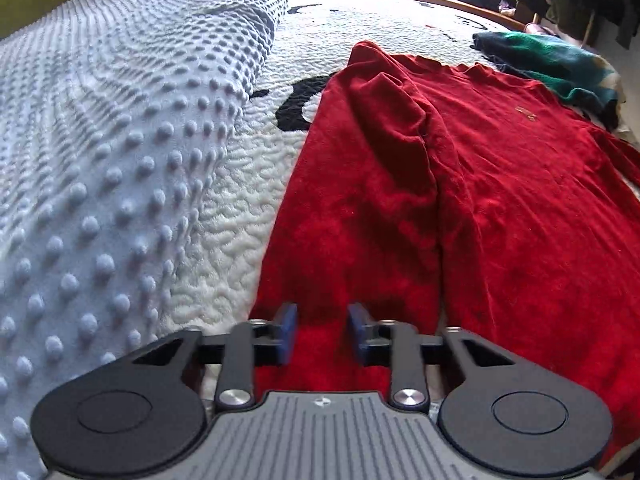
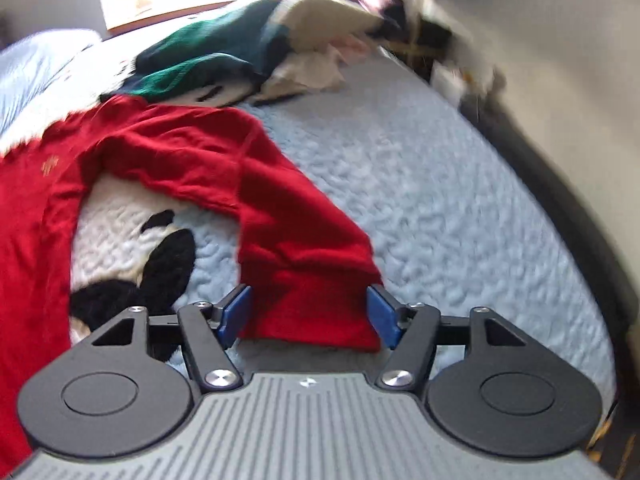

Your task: Fold clothes

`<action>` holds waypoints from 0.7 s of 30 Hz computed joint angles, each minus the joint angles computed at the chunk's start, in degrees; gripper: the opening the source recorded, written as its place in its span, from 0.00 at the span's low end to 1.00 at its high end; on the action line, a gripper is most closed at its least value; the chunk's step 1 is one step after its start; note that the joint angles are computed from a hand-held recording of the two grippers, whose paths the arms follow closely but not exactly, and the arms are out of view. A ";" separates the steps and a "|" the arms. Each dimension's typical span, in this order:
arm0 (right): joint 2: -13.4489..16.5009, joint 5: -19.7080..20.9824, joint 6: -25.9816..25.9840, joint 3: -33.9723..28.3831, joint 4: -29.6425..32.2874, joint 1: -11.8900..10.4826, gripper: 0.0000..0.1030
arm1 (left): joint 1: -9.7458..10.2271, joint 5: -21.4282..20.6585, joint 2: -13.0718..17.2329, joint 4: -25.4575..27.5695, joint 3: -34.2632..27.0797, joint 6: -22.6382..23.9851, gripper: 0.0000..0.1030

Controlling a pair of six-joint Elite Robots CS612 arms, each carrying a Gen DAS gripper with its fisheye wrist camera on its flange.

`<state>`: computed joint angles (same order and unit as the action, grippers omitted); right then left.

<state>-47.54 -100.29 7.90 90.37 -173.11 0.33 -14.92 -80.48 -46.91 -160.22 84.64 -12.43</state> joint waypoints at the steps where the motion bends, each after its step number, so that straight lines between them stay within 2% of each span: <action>1: 0.29 -1.39 -2.36 0.00 -1.40 0.62 0.59 | -0.04 0.47 -0.18 0.18 0.23 -0.49 0.08; 4: 0.59 -2.63 -7.46 0.81 -6.01 1.79 0.58 | -0.31 1.87 -0.03 1.07 -0.18 -1.67 0.04; 5: 0.72 -2.66 -8.81 0.68 -5.78 1.97 0.56 | -0.52 2.75 0.05 1.18 -0.27 -1.38 0.04; 6: 0.85 -2.54 -9.72 0.17 -3.99 1.99 0.46 | -0.74 3.73 0.11 1.31 -0.35 -1.05 0.04; 8: 1.01 -1.68 -9.13 -1.09 0.28 1.60 0.16 | -1.37 7.17 0.12 1.68 -0.49 -0.04 0.03; 9: 0.81 -0.38 -7.08 -1.09 0.26 1.10 0.10 | -1.74 9.68 0.04 1.50 -0.44 0.50 0.03; 11: 0.11 0.43 -4.50 -1.06 0.12 0.31 0.09 | -2.15 14.15 -0.15 0.93 -0.41 1.20 0.03; 16: -1.01 -2.06 -3.42 -1.83 -3.52 -1.65 0.09 | -1.84 21.74 -0.61 -1.80 -1.66 3.55 0.03; 21: 0.44 -7.54 1.60 -7.37 2.88 -3.74 0.09 | -1.66 27.64 -0.10 0.30 -4.16 5.99 0.03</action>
